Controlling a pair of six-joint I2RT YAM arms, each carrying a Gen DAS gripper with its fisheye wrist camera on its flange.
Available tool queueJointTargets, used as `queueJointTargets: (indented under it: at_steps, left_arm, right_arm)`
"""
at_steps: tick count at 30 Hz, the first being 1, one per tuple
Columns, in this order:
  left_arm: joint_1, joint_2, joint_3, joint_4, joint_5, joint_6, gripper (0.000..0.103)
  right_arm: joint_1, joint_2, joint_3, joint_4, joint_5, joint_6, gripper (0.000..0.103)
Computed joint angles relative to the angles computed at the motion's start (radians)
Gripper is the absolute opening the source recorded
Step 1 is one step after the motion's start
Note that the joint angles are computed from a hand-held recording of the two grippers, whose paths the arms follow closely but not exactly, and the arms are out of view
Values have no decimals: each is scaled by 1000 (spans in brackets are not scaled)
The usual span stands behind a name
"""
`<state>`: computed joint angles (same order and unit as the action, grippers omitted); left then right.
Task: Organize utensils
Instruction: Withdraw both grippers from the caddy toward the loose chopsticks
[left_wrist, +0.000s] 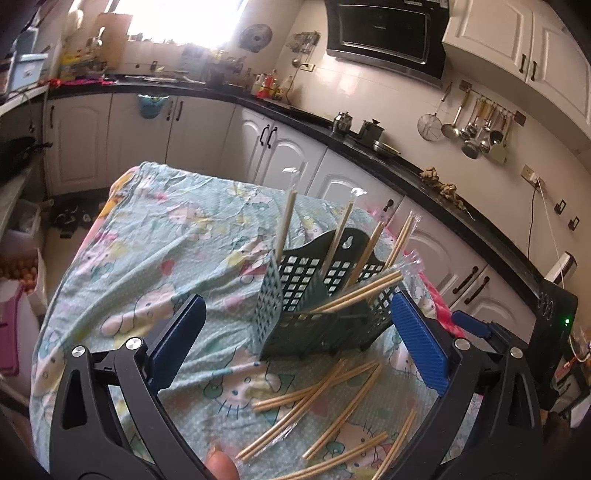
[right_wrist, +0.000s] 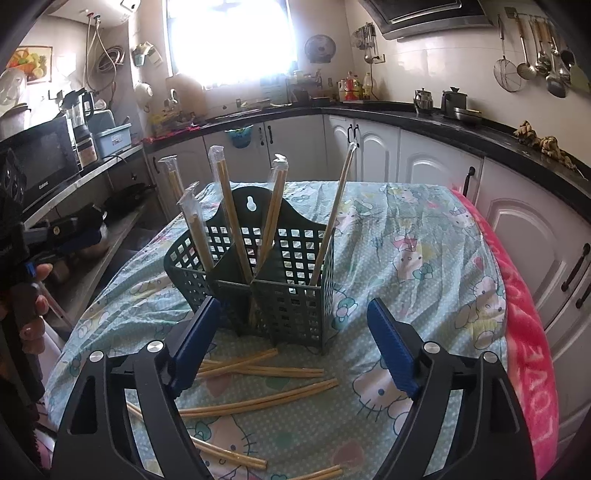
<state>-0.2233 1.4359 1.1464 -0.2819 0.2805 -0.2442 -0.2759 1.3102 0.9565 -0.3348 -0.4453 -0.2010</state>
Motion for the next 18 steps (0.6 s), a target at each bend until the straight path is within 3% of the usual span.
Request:
queueJointTargets:
  at_steps: [18]
  left_arm:
    - [60, -134, -184, 15, 17, -14, 92]
  right_arm:
    - [3, -140, -105, -59, -6, -50, 81]
